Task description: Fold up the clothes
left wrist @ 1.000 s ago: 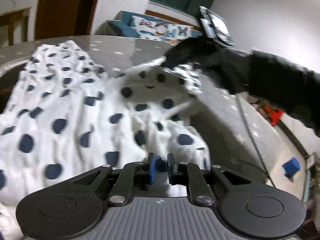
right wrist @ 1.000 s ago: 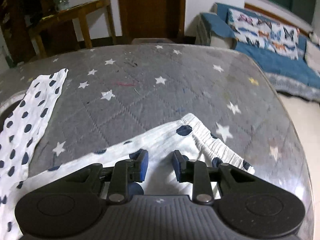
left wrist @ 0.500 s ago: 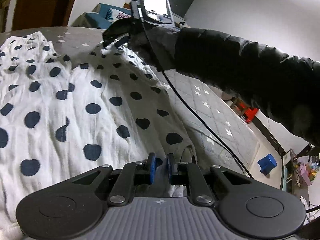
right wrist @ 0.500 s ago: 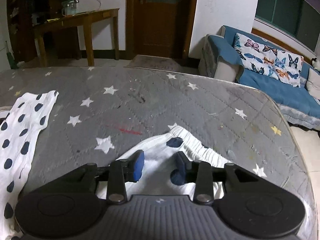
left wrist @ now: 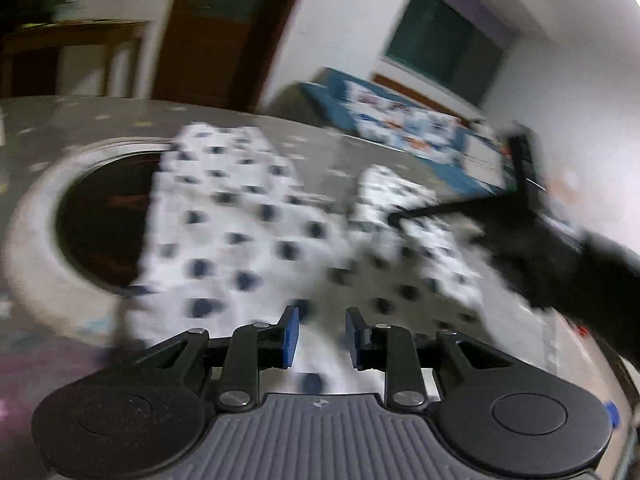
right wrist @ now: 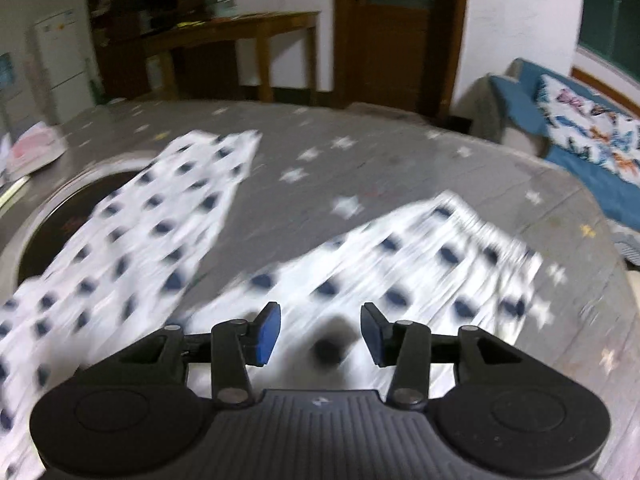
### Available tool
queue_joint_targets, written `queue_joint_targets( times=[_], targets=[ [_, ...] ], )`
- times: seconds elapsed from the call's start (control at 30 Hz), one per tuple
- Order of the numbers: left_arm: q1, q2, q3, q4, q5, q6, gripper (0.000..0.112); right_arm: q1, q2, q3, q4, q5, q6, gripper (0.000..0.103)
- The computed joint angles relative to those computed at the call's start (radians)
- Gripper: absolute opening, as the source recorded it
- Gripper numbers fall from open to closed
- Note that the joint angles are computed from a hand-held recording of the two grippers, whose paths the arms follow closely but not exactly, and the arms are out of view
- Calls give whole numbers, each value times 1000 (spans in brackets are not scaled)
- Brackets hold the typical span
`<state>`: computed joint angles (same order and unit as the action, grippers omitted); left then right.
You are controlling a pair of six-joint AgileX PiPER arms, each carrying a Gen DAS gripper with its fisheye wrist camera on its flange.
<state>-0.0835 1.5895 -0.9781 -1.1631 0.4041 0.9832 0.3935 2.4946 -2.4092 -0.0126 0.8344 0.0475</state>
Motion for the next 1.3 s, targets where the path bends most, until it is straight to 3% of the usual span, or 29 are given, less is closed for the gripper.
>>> queue_joint_targets(
  times=[0.1,0.27,0.4,0.6,0.8,0.93,1.03,1.13,1.3],
  targets=[
    [28,19,-2,61,-33,-81,26,16,-130,278,5,-140,6,45],
    [66,19,34,95,-57,-125,22,14,-262,550,-43,-303,55,45],
    [77,-22,91,86,-95,-95,17,8,-330,680,-134,-370,142,51],
    [70,-90,134,184,-118,-181,18,40,-429,833,-316,-436,309,51],
    [8,-145,168,235,-171,-213,18,106,-550,969,-72,-523,52,52],
    [-17,-152,190,251,-190,-216,18,162,-602,1034,206,-526,-228,52],
    [-23,-160,212,288,-202,-249,18,208,-631,1083,307,-523,-356,52],
    [-24,-171,234,332,-206,-291,18,242,-651,1132,332,-516,-396,52],
    [-29,-199,270,379,-209,-339,17,266,-691,1229,256,-537,-308,53]
  ],
)
